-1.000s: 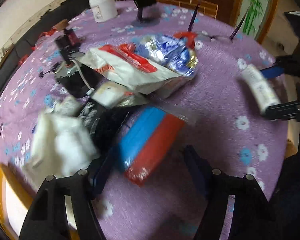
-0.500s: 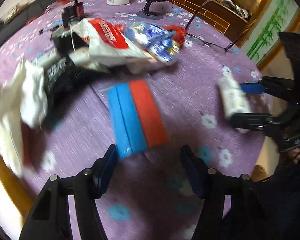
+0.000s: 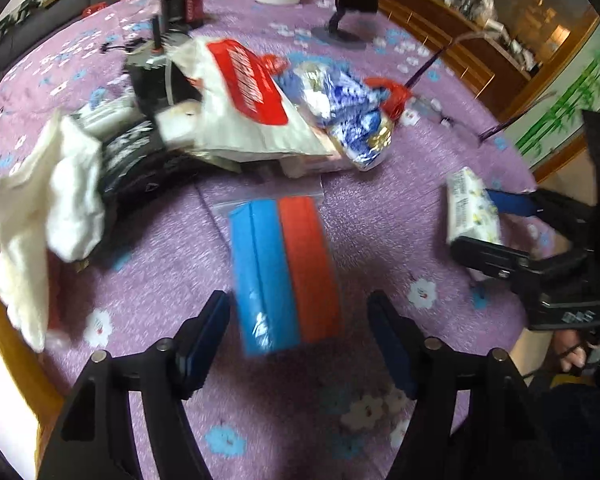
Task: Organize soft objects
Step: 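Grasp the bagged blue-and-red sponges with the left gripper while right holds tissues, then carry both items to the yellow-rimmed box and lower them inside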
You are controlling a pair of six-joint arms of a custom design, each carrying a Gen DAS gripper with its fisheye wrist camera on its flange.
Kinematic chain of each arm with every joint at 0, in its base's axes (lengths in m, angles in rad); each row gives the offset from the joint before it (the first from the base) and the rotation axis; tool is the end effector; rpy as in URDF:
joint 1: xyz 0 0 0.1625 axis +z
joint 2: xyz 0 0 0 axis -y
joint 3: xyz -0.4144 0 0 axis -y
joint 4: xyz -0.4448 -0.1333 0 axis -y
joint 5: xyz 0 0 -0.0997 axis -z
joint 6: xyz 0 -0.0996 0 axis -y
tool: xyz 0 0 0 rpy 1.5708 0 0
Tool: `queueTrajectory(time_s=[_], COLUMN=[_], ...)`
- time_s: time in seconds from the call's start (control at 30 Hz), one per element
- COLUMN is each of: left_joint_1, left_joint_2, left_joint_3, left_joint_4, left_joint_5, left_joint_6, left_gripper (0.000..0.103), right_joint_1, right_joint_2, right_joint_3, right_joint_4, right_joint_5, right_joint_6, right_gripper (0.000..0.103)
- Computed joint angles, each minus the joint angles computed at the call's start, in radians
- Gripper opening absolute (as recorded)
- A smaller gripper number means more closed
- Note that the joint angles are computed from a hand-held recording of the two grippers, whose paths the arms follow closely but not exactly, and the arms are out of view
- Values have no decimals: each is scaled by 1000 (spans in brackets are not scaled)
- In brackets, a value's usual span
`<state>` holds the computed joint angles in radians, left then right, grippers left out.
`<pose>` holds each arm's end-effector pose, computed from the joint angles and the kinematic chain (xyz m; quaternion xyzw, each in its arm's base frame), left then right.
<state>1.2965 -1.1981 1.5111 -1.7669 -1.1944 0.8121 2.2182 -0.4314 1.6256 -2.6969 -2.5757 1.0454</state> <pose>-0.0158 -0.6836 0.3079 0.5162 0.8339 0.1049 0.1648 0.4228 -0.4775 -0.1379 -0.1571 -0.8619 0.3407 0.3413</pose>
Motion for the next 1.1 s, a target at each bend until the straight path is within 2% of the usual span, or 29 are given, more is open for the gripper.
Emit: queueTrajectory(time_s=[0.13,0.23,0.27,0.3,0.43,0.57,0.77,0.9,1.1], left_joint_1=[-24,-36,-33,-29,-7,9,29,41,74], left_joint_2=[-14,-33,-33,-31,-5,-12,-21,-19,-21], left_joint_3=[80,134,131,124,44,13,-51,-100,-164], left_joint_4=[-130,-237,-240,-237,-131,-92,-52,-51,-56], left_joint_5=[45,77,67,60,8,-43,-103,-129,-150], left_joint_6=[55,107,106,93,3,-14,-49,-85,-112], left_gripper=[71,57,47,44,43,43,43,43,43], right_joint_1=[9,9,9,9,8,-7,-25,-22,-10], right_joint_2=[-3,-12,-13,-13,-5,2,10,14,29], right_joint_3=[11,30,36,39,21,20,-6,-27,-58], right_joint_4=[-1,-23,-36,-44,14,-10,58,106,10], right_joint_5=[-17,-8,-4,-1,-4,13,21,13,18], right_joint_6=[8,16,17,13,12,-18,-23,-16,-95], right_gripper=[88,88,88,88,88,91,92,82,81])
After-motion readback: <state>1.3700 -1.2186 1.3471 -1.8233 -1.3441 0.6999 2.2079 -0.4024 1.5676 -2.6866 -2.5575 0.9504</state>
